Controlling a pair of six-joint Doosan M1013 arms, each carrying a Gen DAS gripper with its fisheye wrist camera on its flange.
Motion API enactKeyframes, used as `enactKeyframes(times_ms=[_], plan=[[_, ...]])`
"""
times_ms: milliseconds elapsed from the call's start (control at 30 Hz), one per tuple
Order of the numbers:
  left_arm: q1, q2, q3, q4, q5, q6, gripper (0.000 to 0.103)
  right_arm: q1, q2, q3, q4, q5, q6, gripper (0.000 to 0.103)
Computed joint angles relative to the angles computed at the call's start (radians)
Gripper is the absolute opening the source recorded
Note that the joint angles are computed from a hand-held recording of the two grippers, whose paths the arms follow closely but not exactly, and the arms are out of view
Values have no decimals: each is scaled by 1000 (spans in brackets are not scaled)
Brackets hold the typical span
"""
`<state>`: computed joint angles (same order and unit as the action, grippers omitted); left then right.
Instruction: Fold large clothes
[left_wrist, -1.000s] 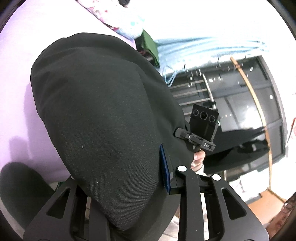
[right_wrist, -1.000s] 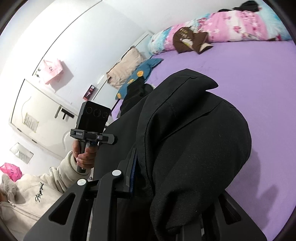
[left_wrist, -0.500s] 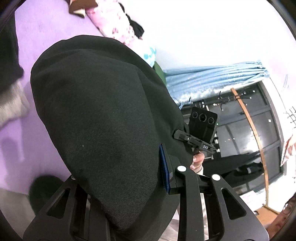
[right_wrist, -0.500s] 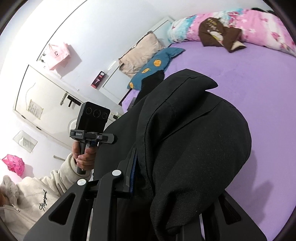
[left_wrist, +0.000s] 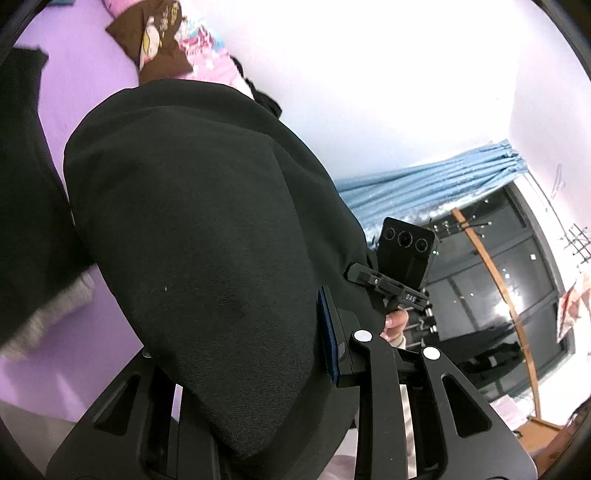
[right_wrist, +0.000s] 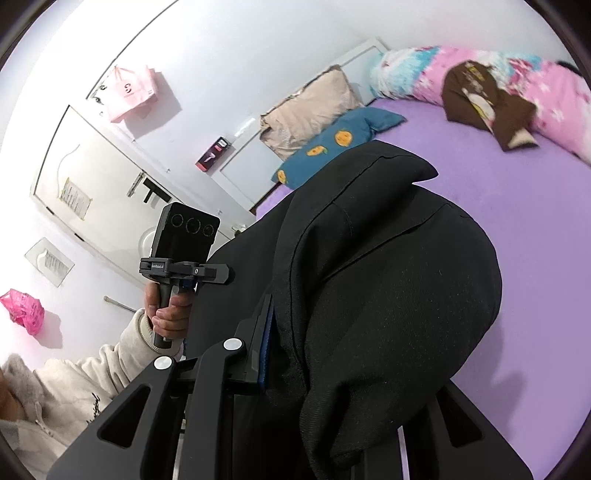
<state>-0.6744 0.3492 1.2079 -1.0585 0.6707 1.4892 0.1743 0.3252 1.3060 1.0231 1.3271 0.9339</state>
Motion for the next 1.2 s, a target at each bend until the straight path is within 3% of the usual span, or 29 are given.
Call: enactKeyframes(times_ms=[167, 400, 567, 833, 933, 1067, 1100, 1200], plan=[[29, -36, 5, 82, -10, -52, 26, 36, 67, -112, 24, 18, 8, 19], [82, -96, 19, 232, -30, -158, 26, 100, 210, -345, 48, 76, 40, 19], [126, -137, 59, 272, -60, -195, 26, 140, 309, -503, 62, 110, 80, 19], [192, -184, 197, 172, -133, -177, 26, 179, 476, -674, 102, 164, 176, 19], [214, -177, 257, 139, -134, -191, 26, 186, 522, -667, 93, 168, 228, 19], [239, -149, 357, -25, -138, -118, 27, 184, 563, -599, 88, 147, 297, 24], [242, -144, 377, -86, -142, -73, 31, 181, 564, -572, 93, 136, 307, 29], [240, -131, 425, -231, -176, 54, 61, 172, 568, -507, 145, 119, 330, 37]])
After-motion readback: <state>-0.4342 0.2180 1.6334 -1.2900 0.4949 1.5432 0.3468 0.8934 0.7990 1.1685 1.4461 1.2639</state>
